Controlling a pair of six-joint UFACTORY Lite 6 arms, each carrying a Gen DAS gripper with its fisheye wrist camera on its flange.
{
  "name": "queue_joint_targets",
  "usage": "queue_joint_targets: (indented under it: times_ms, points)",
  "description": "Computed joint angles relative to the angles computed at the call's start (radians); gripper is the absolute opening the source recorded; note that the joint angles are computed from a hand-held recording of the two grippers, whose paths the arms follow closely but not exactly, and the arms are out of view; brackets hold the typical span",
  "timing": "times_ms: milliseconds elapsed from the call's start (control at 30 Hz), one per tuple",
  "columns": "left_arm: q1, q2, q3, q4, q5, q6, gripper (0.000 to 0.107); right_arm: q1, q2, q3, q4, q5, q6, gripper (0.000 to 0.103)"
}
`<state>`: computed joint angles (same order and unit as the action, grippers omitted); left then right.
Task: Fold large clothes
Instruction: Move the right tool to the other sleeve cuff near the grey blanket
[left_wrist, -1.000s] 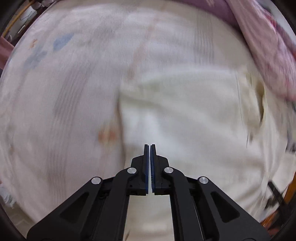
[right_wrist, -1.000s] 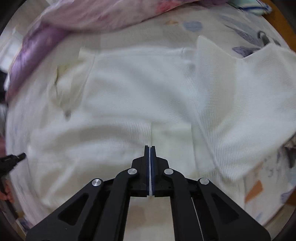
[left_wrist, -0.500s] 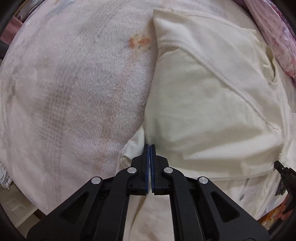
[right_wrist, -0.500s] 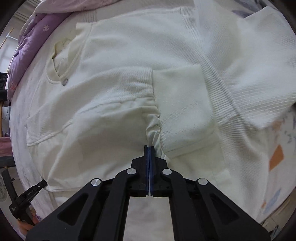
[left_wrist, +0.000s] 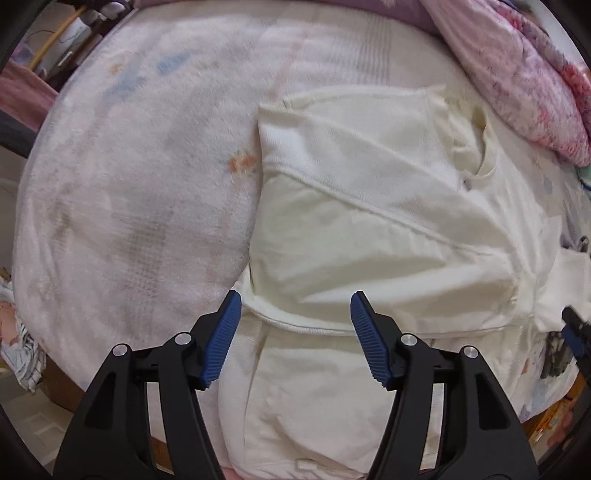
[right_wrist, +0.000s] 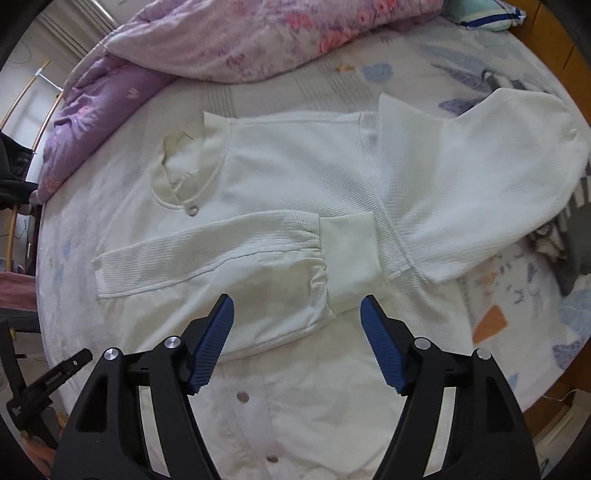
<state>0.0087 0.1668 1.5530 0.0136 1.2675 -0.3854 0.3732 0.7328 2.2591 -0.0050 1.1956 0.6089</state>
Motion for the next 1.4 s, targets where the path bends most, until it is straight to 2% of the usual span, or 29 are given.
queue_joint_targets:
  times_ms: [100,200,267,533,767,900,1033,1100,1233,1333,1400]
  points:
    - [-0.014,-0.015,0.096,0.004,0.082,-0.026,0.063,0.033,-0.055,-0.032,-0.014,0.008,0.040,0.068]
    - [-0.044,-0.016,0.167,0.015,0.121,-0.056,0.064,0.058,-0.120,-0.074,-0.043,0.025,0.066,0.068]
    - [-0.052,-0.074,0.182,0.024,0.163,-0.050,0.071,0.069,-0.215,-0.168,-0.058,0.006,0.091,0.068]
    - [-0.035,-0.230,0.261,0.033,0.330,0.021,0.071,0.149,-0.498,-0.343,-0.154,0.076,0.270,0.068]
    - [-0.024,-0.369,0.306,0.020,0.451,0.089,0.072,0.380,-0.691,-0.392,-0.337,0.231,0.564,0.068]
    - [-0.079,-0.421,0.358,0.039,0.517,0.098,0.072,0.588,-0.774,-0.414,-0.470,0.364,0.757,0.080]
    - [-0.122,-0.439,0.405,0.030,0.568,0.082,0.072,0.740,-0.861,-0.478,-0.521,0.448,0.901,0.080]
    - [-0.194,-0.437,0.431,0.068,0.580,0.058,0.072,0.814,-0.888,-0.489,-0.557,0.494,0.961,0.080]
    - [-0.438,-0.397,0.492,0.218,0.610,-0.025,0.072,0.963,-0.922,-0.494,-0.635,0.613,1.083,0.080]
    - [-0.448,-0.335,0.566,0.166,0.603,-0.027,0.072,1.058,-0.968,-0.514,-0.677,0.688,1.190,0.080]
    - [-0.527,-0.262,0.651,0.196,0.609,-0.055,0.072,1.127,-1.011,-0.536,-0.713,0.749,1.268,0.080]
